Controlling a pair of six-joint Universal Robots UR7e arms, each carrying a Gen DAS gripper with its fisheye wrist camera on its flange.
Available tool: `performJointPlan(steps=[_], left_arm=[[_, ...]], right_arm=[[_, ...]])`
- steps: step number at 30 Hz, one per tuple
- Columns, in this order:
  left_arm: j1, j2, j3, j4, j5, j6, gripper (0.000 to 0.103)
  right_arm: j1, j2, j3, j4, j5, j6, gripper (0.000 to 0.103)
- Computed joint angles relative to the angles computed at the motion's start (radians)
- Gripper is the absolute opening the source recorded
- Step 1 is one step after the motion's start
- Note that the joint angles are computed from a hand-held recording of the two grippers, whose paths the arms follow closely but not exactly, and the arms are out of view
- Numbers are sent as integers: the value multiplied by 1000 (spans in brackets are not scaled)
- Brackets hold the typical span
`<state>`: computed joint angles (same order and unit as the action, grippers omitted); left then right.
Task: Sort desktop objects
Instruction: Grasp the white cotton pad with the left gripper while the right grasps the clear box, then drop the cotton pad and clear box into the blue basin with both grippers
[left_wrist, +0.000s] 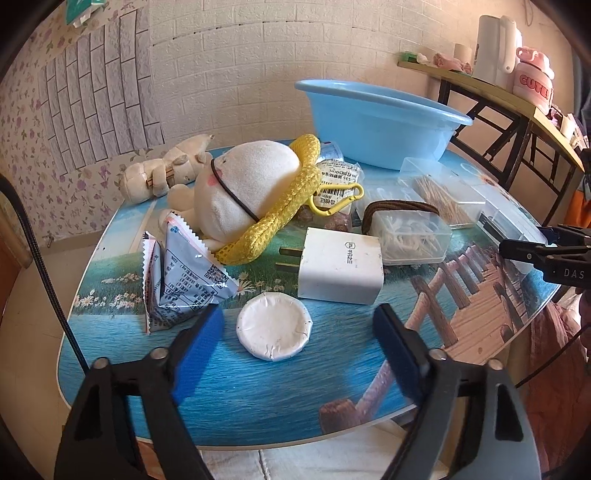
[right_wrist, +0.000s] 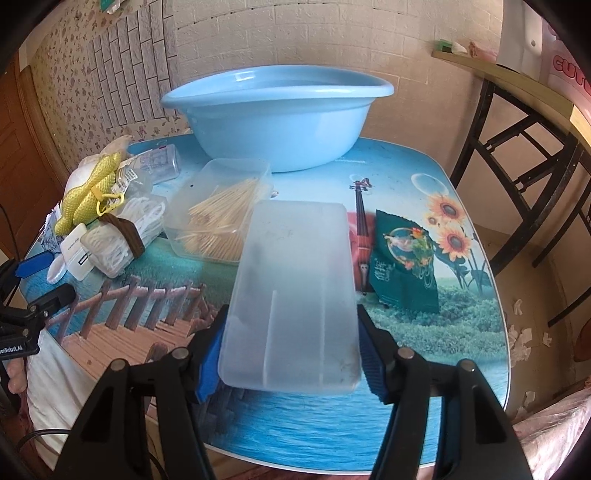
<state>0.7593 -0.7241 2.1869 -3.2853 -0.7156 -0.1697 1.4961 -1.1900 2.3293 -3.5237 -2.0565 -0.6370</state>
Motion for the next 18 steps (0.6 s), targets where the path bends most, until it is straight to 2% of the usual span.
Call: performJointPlan(steps=[3,11,18], left_arm=[[-6,1,3,-11,16,-7,37],[3,-17,1,5,-6,-14,36],[-28,-54,10,-21,12,-30,36]], right_arm=[[-2,-14,7,10,9,1,60],[8,-57,31,-8,62,13,60],[37,-97,50,-54,107,-9,60]])
